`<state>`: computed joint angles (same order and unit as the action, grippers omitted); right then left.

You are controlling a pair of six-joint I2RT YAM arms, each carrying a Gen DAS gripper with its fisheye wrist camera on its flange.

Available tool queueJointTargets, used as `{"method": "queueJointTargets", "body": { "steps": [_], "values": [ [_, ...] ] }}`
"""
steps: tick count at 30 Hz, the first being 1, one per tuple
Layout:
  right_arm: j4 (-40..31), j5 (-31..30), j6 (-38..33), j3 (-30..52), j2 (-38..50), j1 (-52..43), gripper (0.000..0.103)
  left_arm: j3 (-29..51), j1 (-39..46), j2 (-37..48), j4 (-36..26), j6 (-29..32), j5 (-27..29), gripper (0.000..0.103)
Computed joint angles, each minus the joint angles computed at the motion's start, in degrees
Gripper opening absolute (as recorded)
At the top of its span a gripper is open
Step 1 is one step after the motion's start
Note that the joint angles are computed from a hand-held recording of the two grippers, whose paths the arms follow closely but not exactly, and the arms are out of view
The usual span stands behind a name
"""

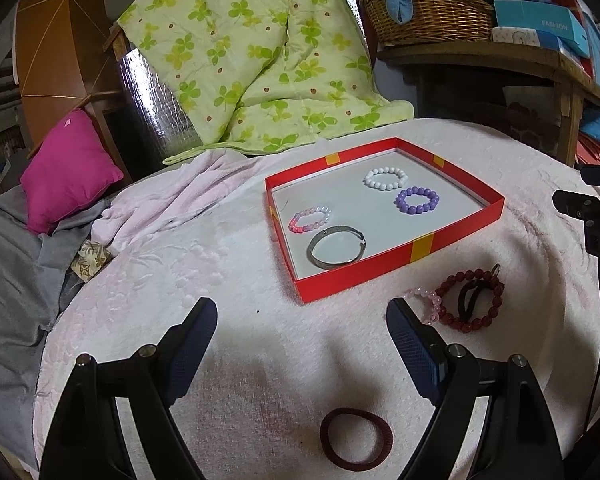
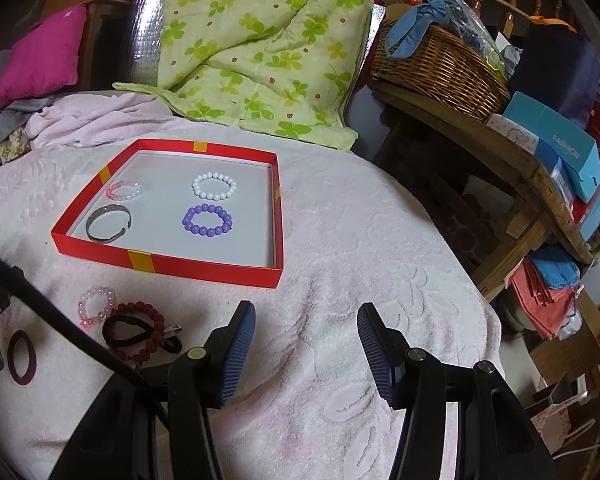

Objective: Organize jewelry

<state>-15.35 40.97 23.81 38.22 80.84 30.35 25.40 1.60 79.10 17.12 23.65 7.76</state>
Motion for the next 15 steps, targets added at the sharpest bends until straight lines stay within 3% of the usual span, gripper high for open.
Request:
{"method": "queueJointTargets", "body": {
  "steps": [15],
  "values": [
    [2.44,-9.06,0.66,1.43,5.09,-1.29,0.057,0.52,4.50,-0.05,-2.05,2.18,1.90,0.087]
  ]
}}
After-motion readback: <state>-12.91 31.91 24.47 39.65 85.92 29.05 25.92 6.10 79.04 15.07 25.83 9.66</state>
